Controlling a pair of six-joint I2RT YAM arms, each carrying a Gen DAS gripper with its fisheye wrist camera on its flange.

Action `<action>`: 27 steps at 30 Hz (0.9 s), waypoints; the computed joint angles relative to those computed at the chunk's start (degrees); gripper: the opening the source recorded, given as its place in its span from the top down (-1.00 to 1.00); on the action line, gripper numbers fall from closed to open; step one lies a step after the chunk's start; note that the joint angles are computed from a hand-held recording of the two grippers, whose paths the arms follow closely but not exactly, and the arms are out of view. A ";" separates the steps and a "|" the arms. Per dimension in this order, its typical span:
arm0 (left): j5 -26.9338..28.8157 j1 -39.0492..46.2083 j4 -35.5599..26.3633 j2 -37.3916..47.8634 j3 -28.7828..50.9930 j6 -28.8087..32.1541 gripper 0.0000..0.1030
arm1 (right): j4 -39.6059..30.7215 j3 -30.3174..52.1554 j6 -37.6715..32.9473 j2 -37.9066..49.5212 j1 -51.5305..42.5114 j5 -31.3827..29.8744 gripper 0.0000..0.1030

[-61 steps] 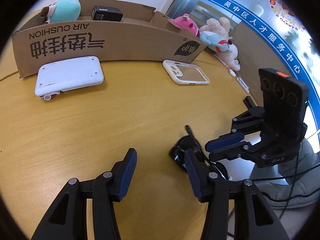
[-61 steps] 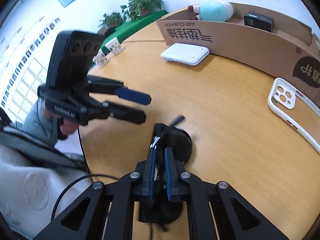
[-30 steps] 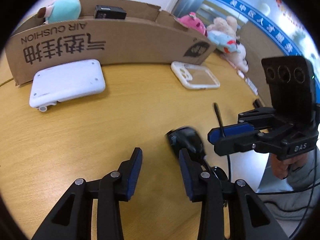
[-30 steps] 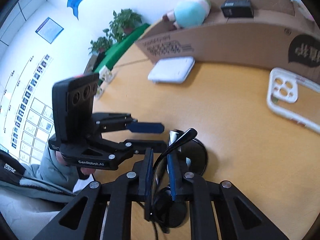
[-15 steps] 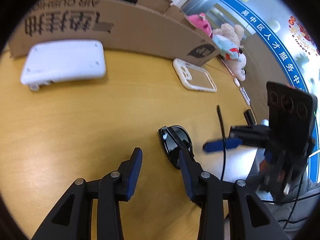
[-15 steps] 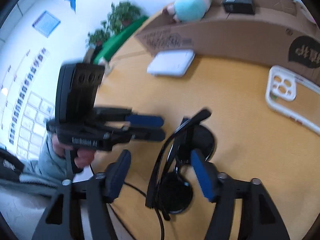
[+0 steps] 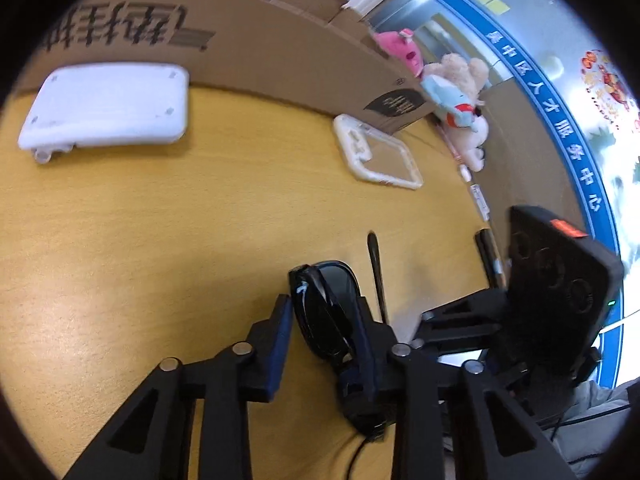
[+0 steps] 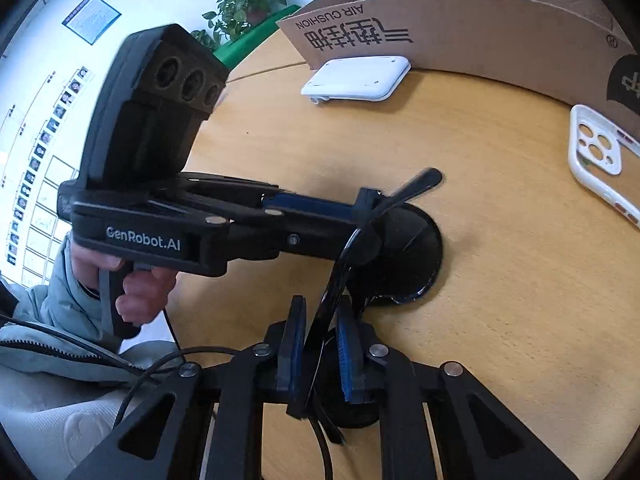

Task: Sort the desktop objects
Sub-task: 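Close the left gripper on the sunglasses while the right gripper holds them, then carry the sunglasses with both grippers over the cardboard box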

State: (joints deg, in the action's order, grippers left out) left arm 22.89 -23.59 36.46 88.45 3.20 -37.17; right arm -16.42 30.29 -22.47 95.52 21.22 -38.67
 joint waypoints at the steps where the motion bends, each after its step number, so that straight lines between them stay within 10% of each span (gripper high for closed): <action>1: -0.09 -0.15 -0.81 -1.73 0.02 -0.05 0.51 | 0.27 -0.19 -0.16 0.18 -0.36 -0.45 0.75; 13: -3.84 5.97 -36.87 -26.35 19.89 15.00 0.55 | -8.43 9.86 -3.13 -9.21 -7.83 -7.66 0.80; 27: -0.51 14.06 -44.42 -6.61 55.71 29.78 0.55 | -19.07 51.81 -0.86 4.38 -9.67 -8.25 0.83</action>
State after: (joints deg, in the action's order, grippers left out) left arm 22.39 -9.53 -7.96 81.84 58.91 -7.40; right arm -35.49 82.10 -23.33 99.90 11.55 -46.92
